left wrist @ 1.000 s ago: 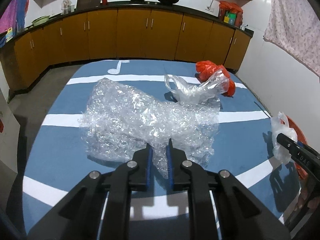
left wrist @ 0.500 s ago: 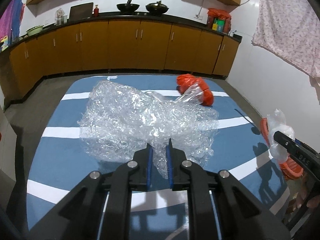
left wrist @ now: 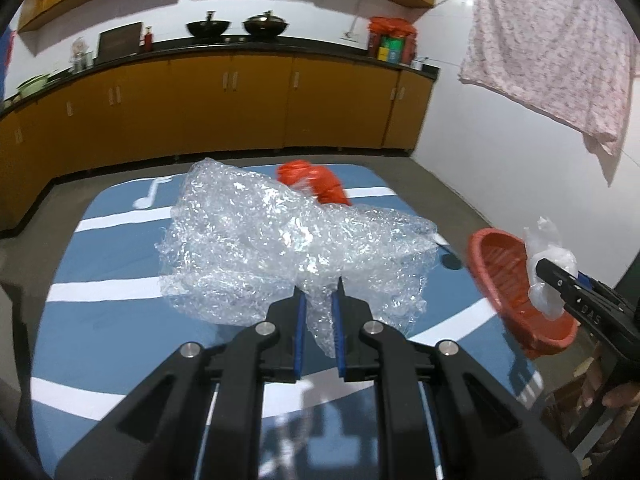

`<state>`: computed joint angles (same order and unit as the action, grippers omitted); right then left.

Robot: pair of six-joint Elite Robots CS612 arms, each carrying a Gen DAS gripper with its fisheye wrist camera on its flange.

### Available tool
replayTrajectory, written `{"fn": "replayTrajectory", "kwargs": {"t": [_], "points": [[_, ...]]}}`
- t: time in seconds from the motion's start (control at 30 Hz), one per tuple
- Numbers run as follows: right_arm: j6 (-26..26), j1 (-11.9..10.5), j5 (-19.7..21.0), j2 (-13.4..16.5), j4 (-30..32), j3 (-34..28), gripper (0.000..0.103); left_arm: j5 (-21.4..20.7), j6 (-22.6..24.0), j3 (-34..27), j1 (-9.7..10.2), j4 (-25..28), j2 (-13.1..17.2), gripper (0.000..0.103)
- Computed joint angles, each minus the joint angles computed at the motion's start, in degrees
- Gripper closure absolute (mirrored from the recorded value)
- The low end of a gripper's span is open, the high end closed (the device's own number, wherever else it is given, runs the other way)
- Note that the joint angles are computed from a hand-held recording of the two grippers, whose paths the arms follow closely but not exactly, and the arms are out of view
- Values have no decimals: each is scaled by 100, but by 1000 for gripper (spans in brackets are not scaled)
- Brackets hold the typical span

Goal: Collect trash
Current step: 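Drop the white bag and bubble wrap into the red basket with both grippers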

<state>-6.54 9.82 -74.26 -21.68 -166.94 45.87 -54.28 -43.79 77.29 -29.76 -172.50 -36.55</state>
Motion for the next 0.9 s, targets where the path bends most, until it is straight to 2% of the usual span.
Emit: {"fn": "replayTrajectory", "kwargs": {"t": [0.27,0.5,0.73,0.9], "points": [[341,-180,-492,34,-149,-76,60,-469,558,-780,-49,-65,384,90],[568,-306,-751,110,-122,-257,60,-1050,1087,-1776,-114,51,879,90],[687,-384,-826,249,-5,-553,60,-1671,1325,-2873,-102,492,1442,90],[881,-427,-767,453,196,-1003,60,-1958,1408,-3634,-70,901,1824,90]]}}
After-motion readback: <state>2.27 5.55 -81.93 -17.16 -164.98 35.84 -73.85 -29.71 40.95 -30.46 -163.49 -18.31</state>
